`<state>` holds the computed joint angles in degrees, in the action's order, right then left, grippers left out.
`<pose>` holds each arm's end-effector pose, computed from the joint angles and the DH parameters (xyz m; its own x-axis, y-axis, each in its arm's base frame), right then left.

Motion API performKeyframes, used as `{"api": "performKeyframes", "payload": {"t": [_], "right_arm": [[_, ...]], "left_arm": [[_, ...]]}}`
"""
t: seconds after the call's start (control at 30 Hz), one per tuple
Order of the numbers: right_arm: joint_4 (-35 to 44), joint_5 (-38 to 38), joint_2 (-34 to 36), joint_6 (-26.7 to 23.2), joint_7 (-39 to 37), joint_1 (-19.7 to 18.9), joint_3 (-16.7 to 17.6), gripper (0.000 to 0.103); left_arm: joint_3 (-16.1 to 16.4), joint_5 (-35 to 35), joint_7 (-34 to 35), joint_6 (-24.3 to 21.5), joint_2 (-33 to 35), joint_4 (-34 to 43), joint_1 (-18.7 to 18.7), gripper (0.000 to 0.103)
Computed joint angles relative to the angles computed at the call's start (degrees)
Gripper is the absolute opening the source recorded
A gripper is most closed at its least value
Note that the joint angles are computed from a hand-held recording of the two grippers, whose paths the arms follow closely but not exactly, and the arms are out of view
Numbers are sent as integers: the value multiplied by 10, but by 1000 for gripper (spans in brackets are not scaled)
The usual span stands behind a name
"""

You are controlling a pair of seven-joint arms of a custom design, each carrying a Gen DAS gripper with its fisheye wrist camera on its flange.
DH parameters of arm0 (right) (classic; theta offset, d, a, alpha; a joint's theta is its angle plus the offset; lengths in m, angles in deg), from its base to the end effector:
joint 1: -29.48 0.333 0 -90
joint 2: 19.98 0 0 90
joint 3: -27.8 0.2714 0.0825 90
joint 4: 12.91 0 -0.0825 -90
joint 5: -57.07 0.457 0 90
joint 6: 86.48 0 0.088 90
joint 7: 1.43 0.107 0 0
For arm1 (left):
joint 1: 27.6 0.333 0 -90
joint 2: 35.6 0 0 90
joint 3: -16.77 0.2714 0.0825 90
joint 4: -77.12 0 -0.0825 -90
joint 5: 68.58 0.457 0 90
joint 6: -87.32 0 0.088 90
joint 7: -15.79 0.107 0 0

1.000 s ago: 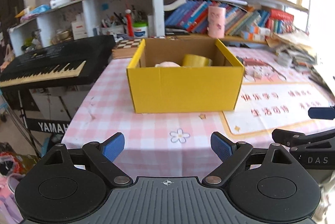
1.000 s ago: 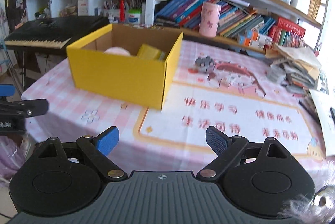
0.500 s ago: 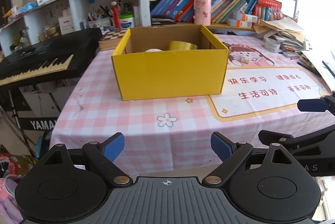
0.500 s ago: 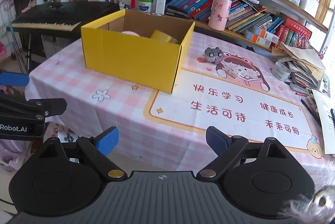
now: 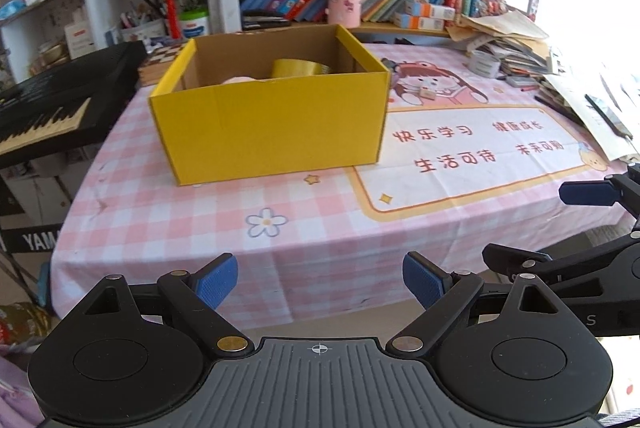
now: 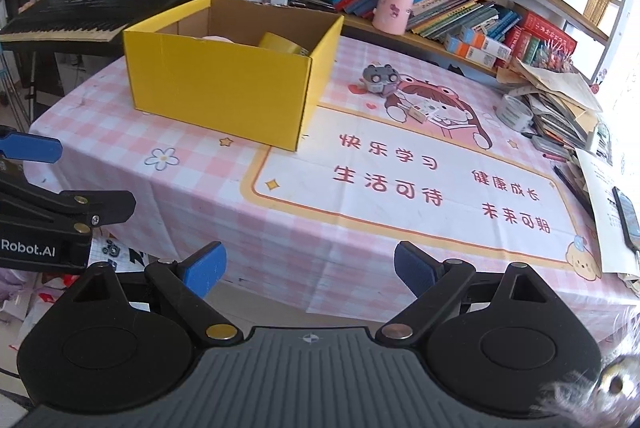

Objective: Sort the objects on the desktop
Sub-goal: 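Withdraw both open grippers up out of the yellow box, then move both open grippers toward the gray toy car and white staples box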

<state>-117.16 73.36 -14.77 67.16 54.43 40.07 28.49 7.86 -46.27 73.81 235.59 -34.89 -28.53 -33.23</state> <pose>0.6906 0.1286 0.5047 0.4952 -0.8553 0.1522 -0.5593 -0.4479 -0.6975 0.6605 -0.1782 0.5317 0.0446 -0.9989 0.0143 -0.7056 -0.0417 -0.7074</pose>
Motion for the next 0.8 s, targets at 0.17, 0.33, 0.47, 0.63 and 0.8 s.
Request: {"api": "performKeyframes", "payload": {"t": [0.17, 0.33, 0.47, 0.63, 0.8], "right_arm": [[2, -39, 4, 5, 28, 0, -8, 91], [8, -66, 10, 1, 63, -2, -13, 92], [9, -85, 12, 3, 79, -3, -16, 92], [19, -106, 19, 4, 108, -4, -21, 92], [25, -136, 25, 7, 143, -2, -27, 92]], "left_arm": [[-4, -36, 38, 2, 23, 23, -2, 92], [-8, -60, 67, 4, 42, 41, -3, 92], [-11, -74, 86, 5, 58, 58, -3, 92], [-15, -82, 114, 7, 79, 84, -3, 92], [-22, -109, 150, 8, 101, 109, 1, 92]]}}
